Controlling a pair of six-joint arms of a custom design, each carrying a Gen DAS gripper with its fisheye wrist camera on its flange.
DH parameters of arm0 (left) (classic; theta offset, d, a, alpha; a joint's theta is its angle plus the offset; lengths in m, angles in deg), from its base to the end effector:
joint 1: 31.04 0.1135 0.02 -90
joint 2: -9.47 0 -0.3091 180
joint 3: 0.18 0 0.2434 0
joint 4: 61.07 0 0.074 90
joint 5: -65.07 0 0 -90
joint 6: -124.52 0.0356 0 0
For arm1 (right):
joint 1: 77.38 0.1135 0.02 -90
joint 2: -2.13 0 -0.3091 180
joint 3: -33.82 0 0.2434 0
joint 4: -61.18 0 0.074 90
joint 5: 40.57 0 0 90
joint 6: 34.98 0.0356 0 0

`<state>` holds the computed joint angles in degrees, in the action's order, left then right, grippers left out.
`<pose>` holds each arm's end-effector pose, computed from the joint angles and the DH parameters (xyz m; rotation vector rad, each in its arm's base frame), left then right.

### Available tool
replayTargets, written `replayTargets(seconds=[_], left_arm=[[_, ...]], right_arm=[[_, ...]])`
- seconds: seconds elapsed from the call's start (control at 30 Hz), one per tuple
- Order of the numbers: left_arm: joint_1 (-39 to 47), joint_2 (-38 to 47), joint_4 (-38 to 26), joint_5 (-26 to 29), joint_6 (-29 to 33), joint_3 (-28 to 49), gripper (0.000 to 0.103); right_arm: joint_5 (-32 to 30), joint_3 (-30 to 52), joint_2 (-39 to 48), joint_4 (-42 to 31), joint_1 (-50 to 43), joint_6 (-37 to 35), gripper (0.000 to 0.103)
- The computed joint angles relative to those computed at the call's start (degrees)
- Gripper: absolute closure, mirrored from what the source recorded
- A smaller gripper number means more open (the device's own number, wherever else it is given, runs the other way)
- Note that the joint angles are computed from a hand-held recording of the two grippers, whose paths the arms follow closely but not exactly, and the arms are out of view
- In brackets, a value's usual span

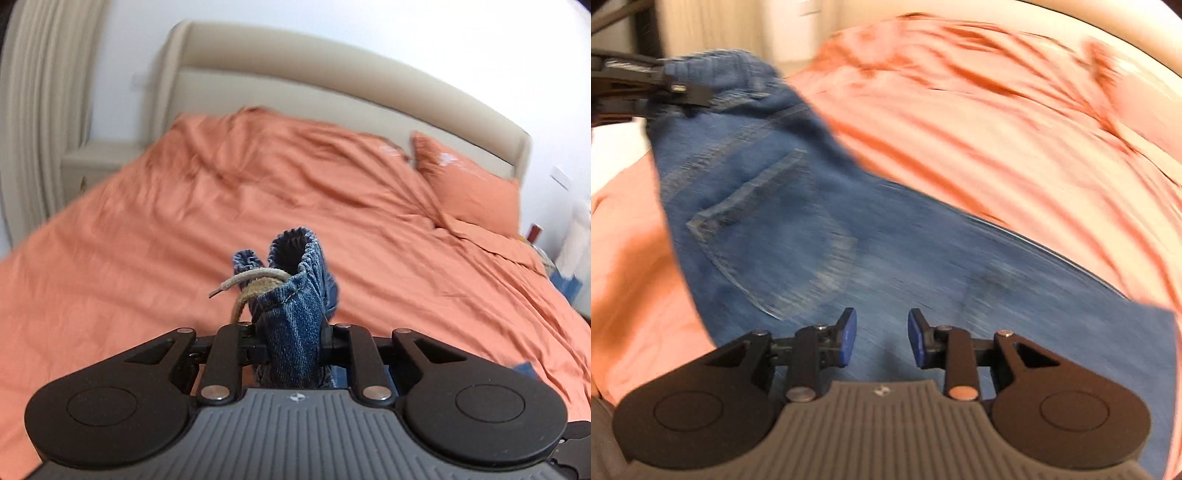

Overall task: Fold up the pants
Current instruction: 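Lift the waistband with the left gripper and fold it over the legs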

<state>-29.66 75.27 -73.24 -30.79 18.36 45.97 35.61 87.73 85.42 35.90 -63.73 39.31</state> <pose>0.2153 0.0088 0.2559 -0.3833 2.0883 -0.0442 0.2495 0.0693 0.2125 -0.7289 2.4003 0.2894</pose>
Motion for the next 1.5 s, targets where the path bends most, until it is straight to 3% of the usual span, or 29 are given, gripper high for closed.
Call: replayTargets(seconds=[0.2, 0.4, 0.7, 0.8, 0.93, 0.97, 1.07, 1.23, 1.33, 1.5], left_arm=[[-25.5, 7.1, -2.0, -20.9, -1.6, 8.7, 0.083], [-40.5, 23.9, -1.0, -28.7, -3.2, 17.7, 0.083], [-47.8, 43.8, 0.4, -21.7, -8.5, 23.0, 0.082], [-45.6, 44.9, -0.4, -12.9, -10.5, 23.0, 0.076], [-42.3, 43.3, 2.1, -1.1, -11.5, 20.6, 0.053], [-41.5, 42.6, 2.5, 1.1, -11.4, 19.9, 0.046], [-40.6, 38.7, 4.0, 4.4, -9.0, 17.4, 0.040], [-37.7, 31.3, 5.2, 1.0, -4.5, 13.2, 0.037], [-34.2, 29.7, 8.8, -2.4, -5.9, 9.7, 0.037], [-28.3, 29.9, 16.2, -7.2, -5.3, 4.6, 0.037]], right_arm=[[-11.8, -1.0, -2.0, -7.5, -24.9, -6.9, 0.075], [-20.5, -0.5, 4.1, -9.4, -39.1, -12.6, 0.075], [-23.3, 3.7, 10.2, -7.3, -47.2, -13.3, 0.075], [-23.7, 5.4, 12.2, -8.5, -48.5, -13.5, 0.075], [-24.6, 6.9, 13.2, -9.3, -49.2, -13.6, 0.075], [-24.9, 7.1, 13.0, -9.7, -49.7, -14.0, 0.075], [-26.5, 7.6, 13.1, -9.3, -50.0, -13.5, 0.075], [-33.2, 8.6, 13.6, -10.2, -49.6, -11.9, 0.073], [-37.0, 9.0, 14.0, -8.6, -46.6, -7.4, 0.073], [-35.7, 8.5, 16.2, 0.2, -38.8, 2.9, 0.067]])
